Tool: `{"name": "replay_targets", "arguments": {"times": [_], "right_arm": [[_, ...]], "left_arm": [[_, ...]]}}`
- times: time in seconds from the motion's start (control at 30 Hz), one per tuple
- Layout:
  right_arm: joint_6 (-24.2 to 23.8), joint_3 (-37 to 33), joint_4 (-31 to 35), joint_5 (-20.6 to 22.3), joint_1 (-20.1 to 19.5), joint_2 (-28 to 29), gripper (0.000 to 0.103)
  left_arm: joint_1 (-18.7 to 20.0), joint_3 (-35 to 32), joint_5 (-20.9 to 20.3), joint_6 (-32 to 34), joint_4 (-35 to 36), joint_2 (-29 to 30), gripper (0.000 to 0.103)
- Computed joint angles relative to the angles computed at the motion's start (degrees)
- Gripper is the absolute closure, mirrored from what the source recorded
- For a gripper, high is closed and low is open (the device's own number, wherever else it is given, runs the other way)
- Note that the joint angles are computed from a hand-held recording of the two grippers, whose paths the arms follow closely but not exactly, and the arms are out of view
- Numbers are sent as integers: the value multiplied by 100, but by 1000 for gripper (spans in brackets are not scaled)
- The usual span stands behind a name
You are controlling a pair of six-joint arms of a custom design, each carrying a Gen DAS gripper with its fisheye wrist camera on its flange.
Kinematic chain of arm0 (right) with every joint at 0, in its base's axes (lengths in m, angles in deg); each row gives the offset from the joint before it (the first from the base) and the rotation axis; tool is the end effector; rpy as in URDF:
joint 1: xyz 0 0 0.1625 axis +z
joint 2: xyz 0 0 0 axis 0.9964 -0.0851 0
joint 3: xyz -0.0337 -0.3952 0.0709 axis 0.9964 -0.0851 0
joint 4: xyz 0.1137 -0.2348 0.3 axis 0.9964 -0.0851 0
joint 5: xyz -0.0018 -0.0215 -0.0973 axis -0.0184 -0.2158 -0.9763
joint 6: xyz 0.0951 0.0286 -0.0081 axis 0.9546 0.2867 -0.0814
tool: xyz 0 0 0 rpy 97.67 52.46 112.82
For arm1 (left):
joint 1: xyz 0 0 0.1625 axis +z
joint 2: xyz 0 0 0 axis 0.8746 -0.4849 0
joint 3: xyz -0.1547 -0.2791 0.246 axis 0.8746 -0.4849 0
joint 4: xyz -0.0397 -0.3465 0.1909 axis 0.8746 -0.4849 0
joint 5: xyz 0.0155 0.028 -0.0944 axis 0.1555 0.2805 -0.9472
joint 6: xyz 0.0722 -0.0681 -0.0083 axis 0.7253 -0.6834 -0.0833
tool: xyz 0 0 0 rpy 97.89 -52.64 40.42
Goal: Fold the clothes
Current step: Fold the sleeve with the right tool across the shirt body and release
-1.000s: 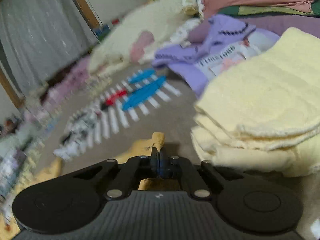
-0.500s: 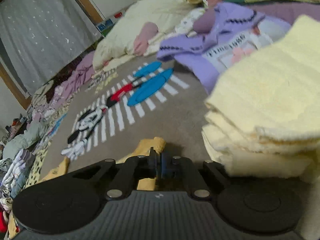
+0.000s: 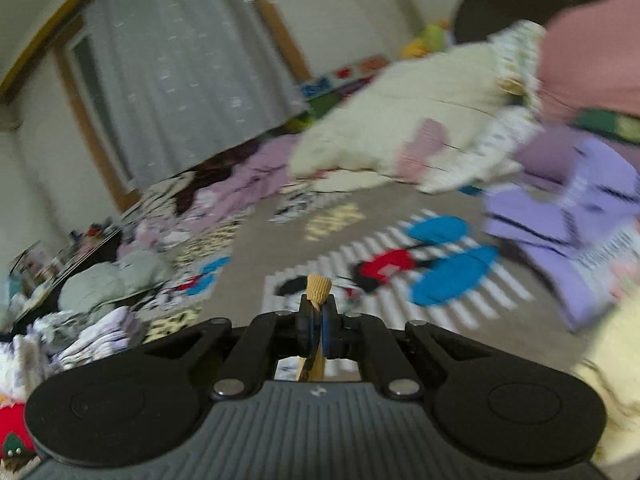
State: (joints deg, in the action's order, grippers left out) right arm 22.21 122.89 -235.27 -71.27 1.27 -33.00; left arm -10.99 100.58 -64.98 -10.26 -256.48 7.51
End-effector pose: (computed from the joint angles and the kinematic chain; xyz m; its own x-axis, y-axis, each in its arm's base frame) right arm 0.0816 -0.7307 0.2692 -0.9471 -0.0110 0.3206 -0.2989 0.3934 -0.8694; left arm -0.2056 -0.5523 0.0040 -0.5682 0.4058 -0.7158 0.8031 0.4628 -0.3752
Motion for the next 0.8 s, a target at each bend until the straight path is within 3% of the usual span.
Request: {"name": "replay_targets", "arguments": {"times": [0.17,0.47,0.8], "right_arm": [[-501,-660,460,-17,516,463,97],[-1498,-1952,2051,141,1305,1356,97],[-1954,-2704,3178,-116,1788,2160,97]], "left_arm": [[183,257,-125,-1259,351,-473,100],[534,583,-305,-3294,1200,-1148,101],[650,648,-533,-3632,1269,-1347,101]]}}
